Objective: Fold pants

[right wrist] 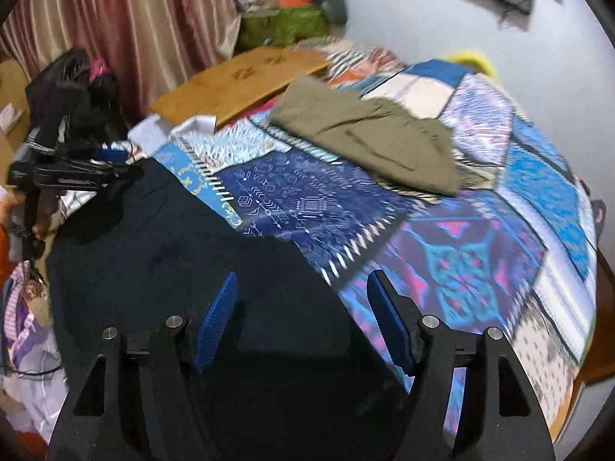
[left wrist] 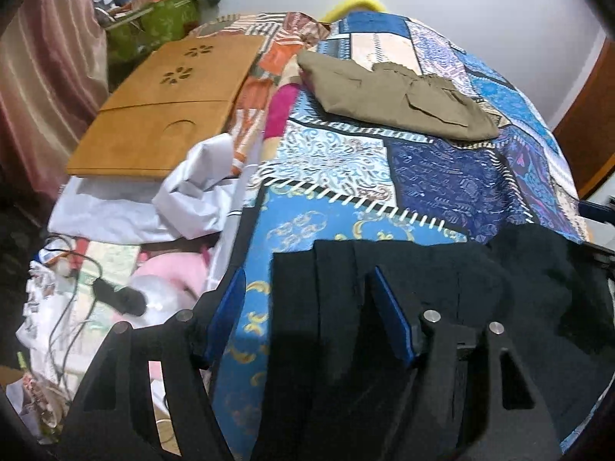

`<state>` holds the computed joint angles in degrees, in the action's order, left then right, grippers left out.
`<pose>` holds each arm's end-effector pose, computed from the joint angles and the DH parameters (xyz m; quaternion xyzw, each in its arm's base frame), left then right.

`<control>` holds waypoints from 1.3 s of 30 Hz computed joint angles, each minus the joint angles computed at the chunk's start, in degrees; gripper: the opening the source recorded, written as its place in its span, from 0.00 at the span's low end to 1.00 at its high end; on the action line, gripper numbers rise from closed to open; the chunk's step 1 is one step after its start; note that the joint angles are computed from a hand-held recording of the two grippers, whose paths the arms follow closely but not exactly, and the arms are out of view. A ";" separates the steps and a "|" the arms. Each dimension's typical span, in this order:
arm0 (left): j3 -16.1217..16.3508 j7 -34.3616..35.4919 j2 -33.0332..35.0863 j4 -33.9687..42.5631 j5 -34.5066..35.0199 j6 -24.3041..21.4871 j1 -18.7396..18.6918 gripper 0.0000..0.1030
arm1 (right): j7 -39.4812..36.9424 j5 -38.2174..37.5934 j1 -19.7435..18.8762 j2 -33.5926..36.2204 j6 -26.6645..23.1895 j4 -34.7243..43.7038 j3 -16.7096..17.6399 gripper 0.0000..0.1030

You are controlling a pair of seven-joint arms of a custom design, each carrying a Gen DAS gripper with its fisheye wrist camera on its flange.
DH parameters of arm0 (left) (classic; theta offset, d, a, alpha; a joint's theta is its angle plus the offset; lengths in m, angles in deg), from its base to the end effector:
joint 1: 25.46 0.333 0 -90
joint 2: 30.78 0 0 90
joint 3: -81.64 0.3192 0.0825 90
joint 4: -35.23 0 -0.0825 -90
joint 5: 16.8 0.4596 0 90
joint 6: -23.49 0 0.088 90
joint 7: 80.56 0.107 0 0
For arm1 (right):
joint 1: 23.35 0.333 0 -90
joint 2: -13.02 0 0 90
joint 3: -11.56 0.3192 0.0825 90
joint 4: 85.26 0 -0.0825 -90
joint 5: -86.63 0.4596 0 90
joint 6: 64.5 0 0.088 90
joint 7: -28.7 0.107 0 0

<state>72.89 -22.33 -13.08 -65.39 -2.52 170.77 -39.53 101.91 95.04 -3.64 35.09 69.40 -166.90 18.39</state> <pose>0.6912 -0.2851 0.4178 -0.6828 0.6824 -0.2182 0.1431 0.7142 0.3422 0.5228 -0.8642 0.4221 -0.1031 0.2537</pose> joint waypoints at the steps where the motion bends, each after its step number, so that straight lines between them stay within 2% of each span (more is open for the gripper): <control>1: -0.66 1.43 0.47 0.29 -1.51 0.36 0.56 0.62 | -0.60 -0.66 0.36 2.83 -2.19 3.61 0.11 0.65; 2: -0.96 2.32 0.81 0.65 -2.32 0.51 0.74 0.59 | -1.43 -1.02 0.58 4.83 -4.25 6.39 0.25 0.64; 4: -1.29 3.97 1.14 0.85 -3.20 1.10 0.78 0.43 | -2.57 -2.03 1.41 9.55 -9.08 12.84 0.30 0.63; 5: -1.42 4.66 1.19 0.78 -3.41 1.68 0.67 0.38 | -3.01 -2.20 1.67 11.56 -11.67 15.73 0.27 0.57; 6: -1.15 4.50 1.17 0.76 -3.05 1.96 0.31 0.32 | -3.47 -2.14 1.81 12.97 -13.67 17.80 0.28 0.41; 7: -0.46 3.54 1.16 0.88 -1.73 1.97 -0.37 0.28 | -4.13 -1.61 1.79 14.88 -16.50 20.53 0.54 0.33; 8: 0.48 1.91 1.00 0.87 0.60 1.91 -1.40 0.25 | -4.41 -1.16 1.84 15.75 -17.71 21.70 0.60 0.18; 9: 0.97 0.78 0.88 0.86 1.96 1.65 -1.87 0.22 | -4.58 -1.17 2.09 16.05 -17.87 21.96 0.42 0.13; 12: 2.61 -3.68 0.97 1.45 7.80 0.43 -3.69 0.19 | -6.26 -1.67 2.58 13.99 -14.28 18.11 0.11 0.08; 13: 3.85 -6.53 1.10 2.01 12.16 -0.96 -5.16 0.10 | -6.02 -1.83 2.72 13.43 -13.14 17.16 -0.09 0.07; 14: 4.92 -9.55 1.22 2.57 16.44 -2.74 -6.41 0.06 | -5.71 -2.00 2.84 13.56 -12.50 17.28 -0.25 0.06; 15: 4.88 -10.31 1.53 3.23 18.23 -4.08 -6.45 0.06 | -5.16 -2.35 3.03 13.69 -11.74 17.29 -0.52 0.06; 19: 2.47 -7.80 2.55 4.25 13.95 -4.41 -3.39 0.06 | -3.50 -3.78 3.80 15.80 -12.87 20.57 -1.13 0.07; 21: 1.98 -6.36 2.52 4.64 13.24 -5.29 -3.12 0.07 | -3.03 -4.37 4.02 15.01 -12.03 19.63 -1.29 0.07; 23: 1.85 -6.72 1.08 3.63 13.14 -4.95 -3.11 0.10 | -1.69 -4.42 3.76 12.01 -9.33 15.99 -1.49 0.15; 25: 1.48 -7.02 -1.19 1.57 12.95 -2.86 -2.81 0.16 | -0.56 -4.54 3.18 7.29 -4.31 9.88 -1.77 0.27; 26: 1.45 -7.75 -2.60 0.54 13.72 -2.06 -3.02 0.20 | 0.36 -5.07 3.02 5.06 -2.36 7.16 -2.05 0.41; 27: 1.34 -8.56 -3.54 0.02 14.63 -1.70 -3.30 0.29 | 1.53 -5.68 2.85 2.76 -0.41 4.37 -2.37 0.51; 28: 1.15 -9.35 -4.54 -0.65 15.42 -0.87 -3.46 0.37 | 2.68 -5.63 2.25 -0.75 2.25 0.23 -2.52 0.54; 33: -0.62 -11.45 -7.38 -1.24 18.37 2.25 -4.54 0.50 | 9.16 -8.02 0.26 -13.71 8.37 -13.63 -3.36 0.56; 35: -1.29 -13.06 -7.98 -0.84 20.05 3.68 -5.47 0.54 | 10.76 -8.06 -0.92 -19.64 10.09 -19.69 -3.38 0.62; 36: -1.60 -14.36 -8.20 -0.53 21.44 4.56 -6.19 0.58 | 11.29 -8.50 -1.43 -21.90 11.20 -22.17 -3.36 0.67; 39: -2.21 -18.13 -8.12 0.85 26.41 5.26 -8.39 0.71 | 16.16 -12.48 -3.22 -29.93 15.41 -30.92 -3.19 0.69</control>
<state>70.68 -40.46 -21.20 -64.54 23.89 176.04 -47.91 118.06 82.56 -6.87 5.16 84.81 -197.82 15.21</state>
